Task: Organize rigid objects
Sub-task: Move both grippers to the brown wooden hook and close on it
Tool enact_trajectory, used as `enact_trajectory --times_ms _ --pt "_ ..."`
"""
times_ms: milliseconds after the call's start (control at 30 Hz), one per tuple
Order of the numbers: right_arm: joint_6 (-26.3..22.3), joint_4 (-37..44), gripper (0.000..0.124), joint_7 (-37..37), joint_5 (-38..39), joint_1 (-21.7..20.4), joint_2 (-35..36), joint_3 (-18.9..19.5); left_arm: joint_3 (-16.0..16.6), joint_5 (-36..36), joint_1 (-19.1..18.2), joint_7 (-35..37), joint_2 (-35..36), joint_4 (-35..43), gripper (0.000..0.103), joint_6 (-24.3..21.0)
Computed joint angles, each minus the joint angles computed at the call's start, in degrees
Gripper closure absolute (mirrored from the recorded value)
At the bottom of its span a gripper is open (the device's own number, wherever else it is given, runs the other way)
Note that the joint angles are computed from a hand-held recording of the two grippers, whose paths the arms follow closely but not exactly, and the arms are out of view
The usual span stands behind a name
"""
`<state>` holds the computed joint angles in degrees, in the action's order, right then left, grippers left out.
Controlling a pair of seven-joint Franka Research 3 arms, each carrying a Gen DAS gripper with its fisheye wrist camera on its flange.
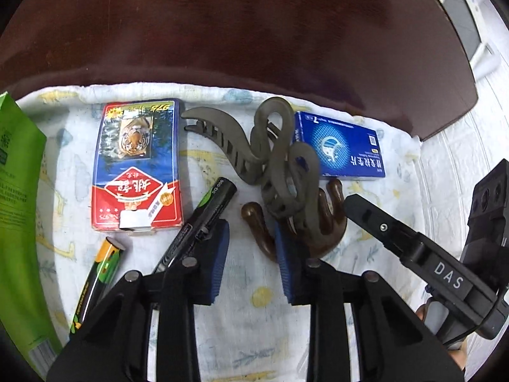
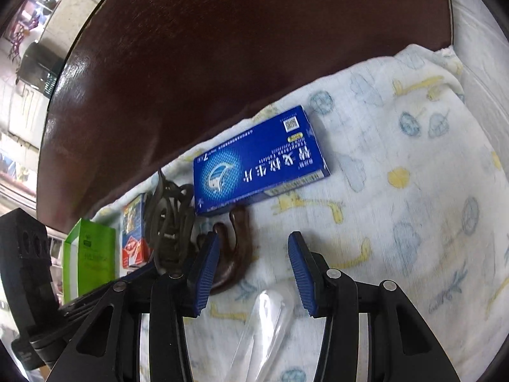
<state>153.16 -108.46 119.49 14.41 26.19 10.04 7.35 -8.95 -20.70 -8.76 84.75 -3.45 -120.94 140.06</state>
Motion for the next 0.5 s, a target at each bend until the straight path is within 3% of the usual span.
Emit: enact_trajectory --times_ms 67,133,200,267,500 --pt "-0.9 1.4 0.076 -0.4 -0.4 0.0 0.9 0.0 -0.3 1.5 -0.1 -1.2 0.4 0.4 0.077 0.6" --pt "-2.7 3.2 0.085 -0.3 -2.8 0.6 1.8 -0.4 -0.7 2.6 -0.4 -1.5 0.7 0.5 0.078 1.1" --pt "-5.2 4.9 0.095 -3.1 -2.2 0.2 2.7 0.7 -0.8 2.3 -0.7 -0.4 0.4 0.2 0.088 1.6" --pt "-6.0 5.2 0.095 -1.0 -7.6 2.3 2.6 -0.7 -0.8 2.1 -0.9 0.6 -0.2 -0.4 0.089 1.6" --pt "-4.0 -0.2 0.095 -5.0 0.2 1.3 -1.6 1.4 0.8 -2.5 -2.3 7.3 -4.8 -4.1 0.085 -0.6"
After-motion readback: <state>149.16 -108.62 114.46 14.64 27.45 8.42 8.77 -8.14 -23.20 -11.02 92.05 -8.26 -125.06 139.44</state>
